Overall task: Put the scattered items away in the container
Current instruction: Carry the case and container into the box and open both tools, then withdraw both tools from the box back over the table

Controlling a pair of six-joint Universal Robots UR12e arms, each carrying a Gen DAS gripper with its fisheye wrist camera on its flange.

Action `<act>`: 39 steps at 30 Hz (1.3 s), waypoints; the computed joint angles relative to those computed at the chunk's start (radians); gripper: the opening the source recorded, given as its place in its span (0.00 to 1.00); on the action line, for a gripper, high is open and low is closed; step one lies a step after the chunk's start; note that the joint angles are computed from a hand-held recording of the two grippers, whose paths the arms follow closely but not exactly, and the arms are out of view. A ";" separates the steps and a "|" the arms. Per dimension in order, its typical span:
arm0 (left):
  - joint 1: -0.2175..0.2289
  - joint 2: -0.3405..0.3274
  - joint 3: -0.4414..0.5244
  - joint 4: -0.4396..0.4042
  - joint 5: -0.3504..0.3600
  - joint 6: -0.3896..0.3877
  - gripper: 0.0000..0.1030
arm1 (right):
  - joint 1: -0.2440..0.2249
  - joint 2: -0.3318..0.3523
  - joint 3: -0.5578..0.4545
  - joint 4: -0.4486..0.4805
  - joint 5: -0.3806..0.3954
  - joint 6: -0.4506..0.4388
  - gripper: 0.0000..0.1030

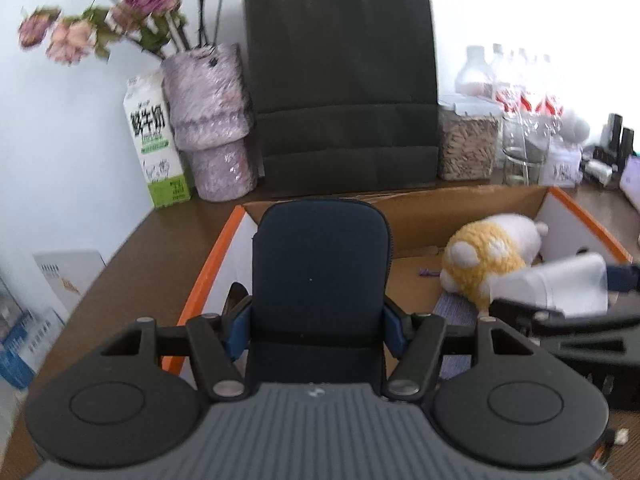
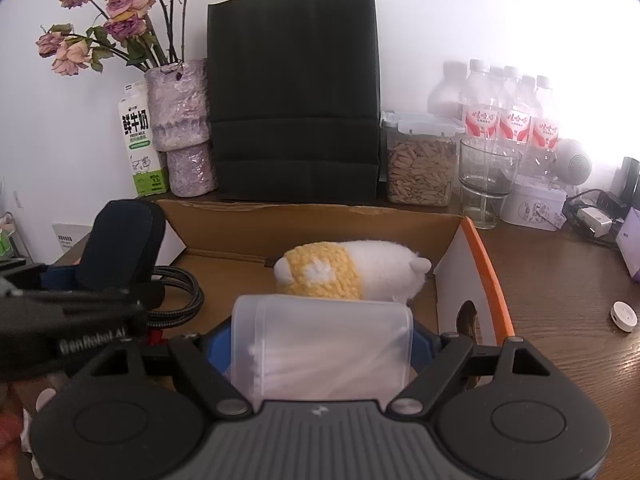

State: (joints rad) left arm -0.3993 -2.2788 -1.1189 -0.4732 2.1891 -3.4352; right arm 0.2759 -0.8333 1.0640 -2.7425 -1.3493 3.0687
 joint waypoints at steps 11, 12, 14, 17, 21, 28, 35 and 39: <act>-0.021 -0.034 0.018 0.027 0.104 0.107 0.63 | -0.005 0.007 -0.007 0.020 0.001 0.000 0.79; -0.022 -0.035 0.019 0.028 0.109 0.111 0.63 | -0.005 0.008 -0.008 0.023 0.001 -0.001 0.79; -0.024 -0.039 0.021 0.030 0.119 0.119 0.63 | -0.005 0.009 -0.009 0.029 0.001 -0.004 0.79; -0.029 -0.045 0.025 0.037 0.132 0.139 0.64 | -0.006 0.008 -0.005 0.028 0.003 -0.007 0.79; -0.030 -0.047 0.025 0.030 0.133 0.140 0.66 | -0.006 0.009 -0.009 0.037 0.003 -0.004 0.79; -0.032 -0.048 0.024 0.019 0.166 0.113 0.77 | -0.006 0.008 -0.012 0.058 0.012 -0.011 0.85; -0.040 -0.045 0.020 0.043 0.234 0.104 0.97 | -0.007 -0.004 -0.003 0.051 0.016 0.012 0.94; -0.042 -0.030 0.009 0.066 0.242 0.088 1.00 | -0.009 -0.019 0.017 0.007 0.017 0.024 1.00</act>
State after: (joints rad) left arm -0.4418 -2.3085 -1.1102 -0.4070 2.4313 -3.3473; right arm 0.2665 -0.8524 1.0808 -2.7354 -1.3323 3.0927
